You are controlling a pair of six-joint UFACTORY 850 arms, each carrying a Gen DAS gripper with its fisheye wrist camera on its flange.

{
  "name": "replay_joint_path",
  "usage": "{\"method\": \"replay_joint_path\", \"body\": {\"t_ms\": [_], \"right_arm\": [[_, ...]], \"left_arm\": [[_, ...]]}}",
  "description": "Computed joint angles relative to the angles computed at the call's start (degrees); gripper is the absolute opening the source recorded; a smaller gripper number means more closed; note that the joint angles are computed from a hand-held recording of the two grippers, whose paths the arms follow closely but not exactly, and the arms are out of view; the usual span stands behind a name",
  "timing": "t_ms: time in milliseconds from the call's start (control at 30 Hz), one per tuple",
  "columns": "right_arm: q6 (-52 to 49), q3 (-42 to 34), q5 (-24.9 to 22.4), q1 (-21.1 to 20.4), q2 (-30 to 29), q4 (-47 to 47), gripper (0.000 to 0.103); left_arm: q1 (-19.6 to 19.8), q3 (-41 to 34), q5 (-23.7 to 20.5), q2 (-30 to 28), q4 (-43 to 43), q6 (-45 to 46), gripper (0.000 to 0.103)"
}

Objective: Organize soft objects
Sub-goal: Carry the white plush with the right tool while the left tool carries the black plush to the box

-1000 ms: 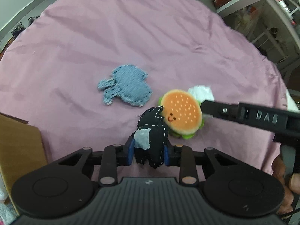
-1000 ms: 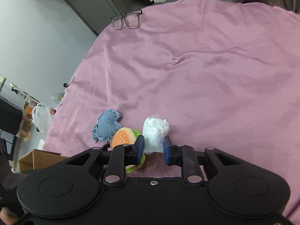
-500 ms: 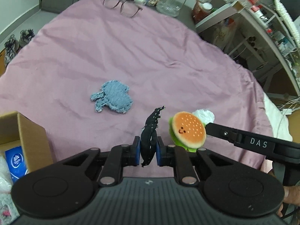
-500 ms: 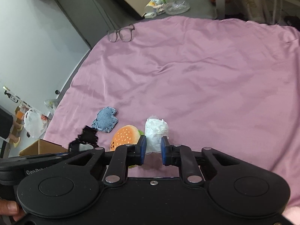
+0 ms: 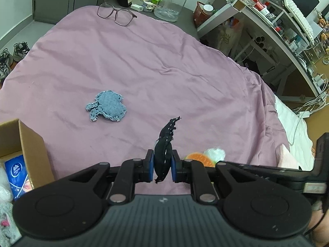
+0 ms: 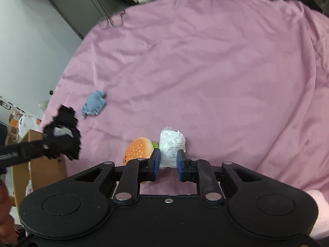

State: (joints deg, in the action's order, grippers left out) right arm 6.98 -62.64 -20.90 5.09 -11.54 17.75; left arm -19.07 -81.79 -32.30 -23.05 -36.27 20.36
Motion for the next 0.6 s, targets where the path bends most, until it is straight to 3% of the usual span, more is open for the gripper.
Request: {"method": "replay_joint_path", "body": {"t_ms": [200, 600], "right_arm": [[0.22, -1.50, -0.83, -0.62, -1.96, 1.94, 0.042], [0.33, -3.18, 0.13, -1.48, -4.70, 3.14, 0.037]], "left_arm": [[-0.08, -1.06, -0.11, -1.12, 1.79, -1.90, 0.015], [0.03, -2.93, -1.17, -3.62, 3.20, -3.98, 0.015]]}}
